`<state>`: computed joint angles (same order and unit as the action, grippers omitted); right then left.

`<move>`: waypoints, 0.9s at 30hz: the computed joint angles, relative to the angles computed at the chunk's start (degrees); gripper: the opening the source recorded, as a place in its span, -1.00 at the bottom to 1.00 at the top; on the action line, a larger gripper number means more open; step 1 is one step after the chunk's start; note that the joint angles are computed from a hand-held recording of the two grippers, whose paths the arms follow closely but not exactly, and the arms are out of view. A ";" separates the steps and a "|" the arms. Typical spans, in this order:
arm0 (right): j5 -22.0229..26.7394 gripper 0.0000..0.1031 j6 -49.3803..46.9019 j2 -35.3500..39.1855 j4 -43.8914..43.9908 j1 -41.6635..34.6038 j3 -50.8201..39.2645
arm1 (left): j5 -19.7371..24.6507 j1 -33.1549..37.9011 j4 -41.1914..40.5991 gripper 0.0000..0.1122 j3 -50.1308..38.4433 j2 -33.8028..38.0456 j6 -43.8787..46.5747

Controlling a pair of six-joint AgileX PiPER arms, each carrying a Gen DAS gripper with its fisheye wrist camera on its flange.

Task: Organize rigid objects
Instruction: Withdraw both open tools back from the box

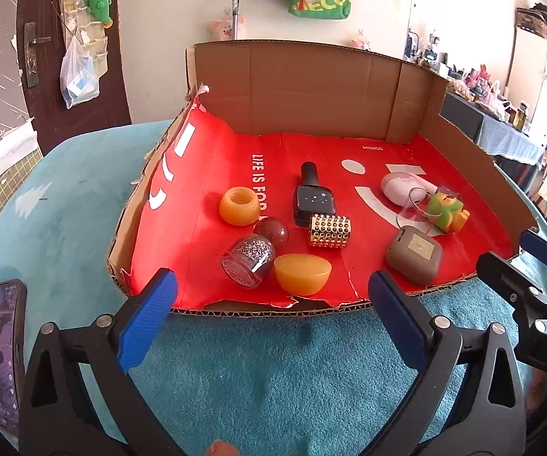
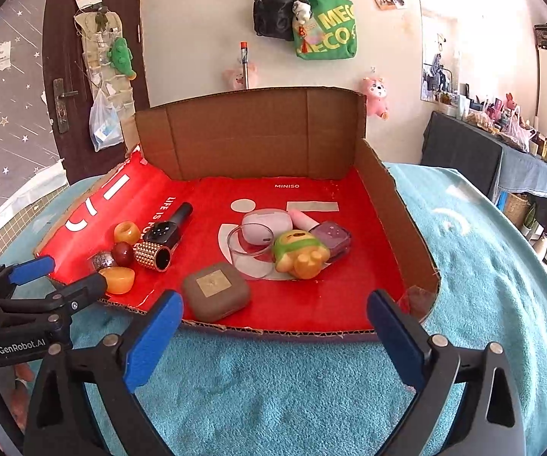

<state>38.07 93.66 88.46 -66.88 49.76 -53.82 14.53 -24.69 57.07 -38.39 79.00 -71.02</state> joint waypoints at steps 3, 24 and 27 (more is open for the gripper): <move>-0.06 0.97 0.16 0.02 -0.02 0.07 0.08 | 0.38 -0.43 1.10 0.83 -0.03 0.16 -1.12; 3.95 0.99 6.62 -4.87 -1.84 6.91 7.16 | 3.41 -5.36 2.78 0.84 7.01 -5.47 -7.90; 3.58 0.99 7.55 -5.07 -1.73 7.19 8.22 | 4.56 -6.64 3.70 0.84 7.70 -5.11 -9.83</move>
